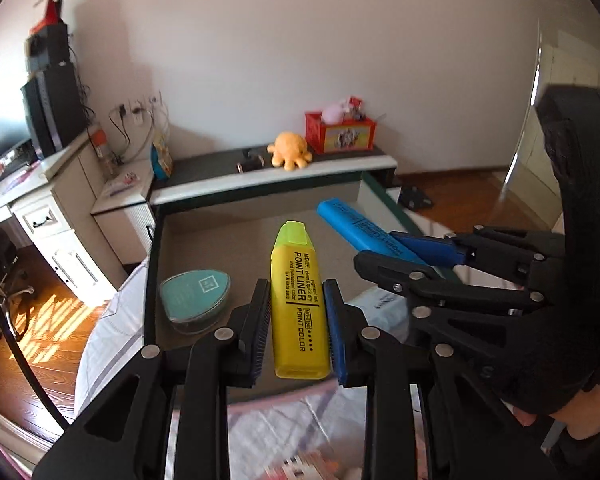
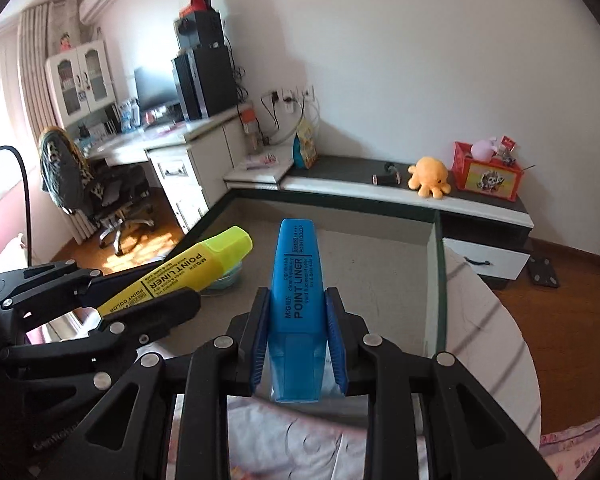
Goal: Organize rigid objects
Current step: 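Drop both highlighters into the pink box and open both tools, then withdraw both tools back from the pink box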
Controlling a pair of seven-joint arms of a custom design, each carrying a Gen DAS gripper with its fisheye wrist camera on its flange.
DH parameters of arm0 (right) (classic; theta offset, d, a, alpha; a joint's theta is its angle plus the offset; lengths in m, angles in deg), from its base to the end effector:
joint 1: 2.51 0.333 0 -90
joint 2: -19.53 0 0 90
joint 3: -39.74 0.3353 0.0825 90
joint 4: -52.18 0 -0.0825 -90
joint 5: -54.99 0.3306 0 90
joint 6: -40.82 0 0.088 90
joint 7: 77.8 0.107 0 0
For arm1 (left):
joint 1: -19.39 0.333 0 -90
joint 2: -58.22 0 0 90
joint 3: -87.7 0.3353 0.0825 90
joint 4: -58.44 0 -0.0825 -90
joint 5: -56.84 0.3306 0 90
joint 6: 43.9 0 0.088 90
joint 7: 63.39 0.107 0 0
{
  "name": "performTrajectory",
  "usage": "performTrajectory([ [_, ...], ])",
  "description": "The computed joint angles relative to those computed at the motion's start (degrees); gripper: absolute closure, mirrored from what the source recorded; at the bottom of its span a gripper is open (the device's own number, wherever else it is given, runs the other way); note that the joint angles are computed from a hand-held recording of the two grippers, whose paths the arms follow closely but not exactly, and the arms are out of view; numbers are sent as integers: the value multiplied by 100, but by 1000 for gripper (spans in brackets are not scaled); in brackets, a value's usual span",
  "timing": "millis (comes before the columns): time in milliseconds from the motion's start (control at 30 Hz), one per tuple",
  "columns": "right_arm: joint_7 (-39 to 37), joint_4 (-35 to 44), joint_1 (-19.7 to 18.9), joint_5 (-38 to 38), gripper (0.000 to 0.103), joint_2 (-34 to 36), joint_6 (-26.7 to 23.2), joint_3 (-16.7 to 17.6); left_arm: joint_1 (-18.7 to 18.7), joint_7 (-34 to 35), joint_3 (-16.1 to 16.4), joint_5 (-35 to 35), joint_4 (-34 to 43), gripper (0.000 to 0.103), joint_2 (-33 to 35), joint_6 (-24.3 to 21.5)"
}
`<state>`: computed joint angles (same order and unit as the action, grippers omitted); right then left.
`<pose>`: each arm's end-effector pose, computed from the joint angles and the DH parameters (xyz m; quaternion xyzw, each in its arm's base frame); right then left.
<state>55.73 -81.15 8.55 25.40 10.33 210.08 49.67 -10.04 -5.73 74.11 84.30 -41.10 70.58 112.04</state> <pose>0.4360 0.2074 0.5376 -0.6761 0.6205 -0.2298 0.3241 0.4558 -0.4270 0.5807 -0.4595 0.7932 -0.3484 0.1957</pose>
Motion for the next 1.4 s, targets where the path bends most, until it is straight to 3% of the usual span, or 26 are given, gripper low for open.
performTrajectory([
  [200,-1312,665,408,1531,76,855,-557,-421,-64,498,61,-463,1267,80,1013,-950],
  [300,-1091,926,460,1190,75,952,-916,-498,-138,621,94,-675,1652,80,1268,-1330],
  [367,-1363,993,498,1538,71,1008,-1058,-516,-219,580,151,-700,1791,78,1347,-1443],
  [433,-1306,815,489,1736,62,905,-925,-567,-284,412,240,-603,1627,70,1238,-1330],
  [500,-814,648,457,1291,49,744,-773,-579,-296,144,331,-451,1286,45,1009,-1104],
  [567,-487,301,376,1094,37,405,-494,-548,-275,-206,394,-238,794,26,666,-720],
  [633,210,8,130,416,23,-4,-380,-312,-288,-718,479,188,234,19,245,-289],
  [733,1074,-365,-312,-440,20,-698,-263,219,-408,-1913,599,1356,-479,13,-458,22],
  [833,1895,-644,-805,-1097,16,-1475,-377,900,-434,-3358,532,2828,-1072,6,-1158,9],
  [900,2154,-771,-922,-1204,15,-1895,-523,1187,-355,-4222,322,3633,-1478,0,-1672,-164],
  [967,2298,-949,-918,-1200,15,-2391,-657,1398,-248,-4852,62,4104,-1905,0,-2208,-350],
  [1133,2475,-1285,-720,-844,15,-3550,-1279,1894,-27,-5326,-550,4253,-2690,0,-3260,-819],
  [1400,2479,-1488,-173,-198,14,-4777,-2202,2491,155,-5292,-1278,3632,-3428,0,-4497,-1253],
])
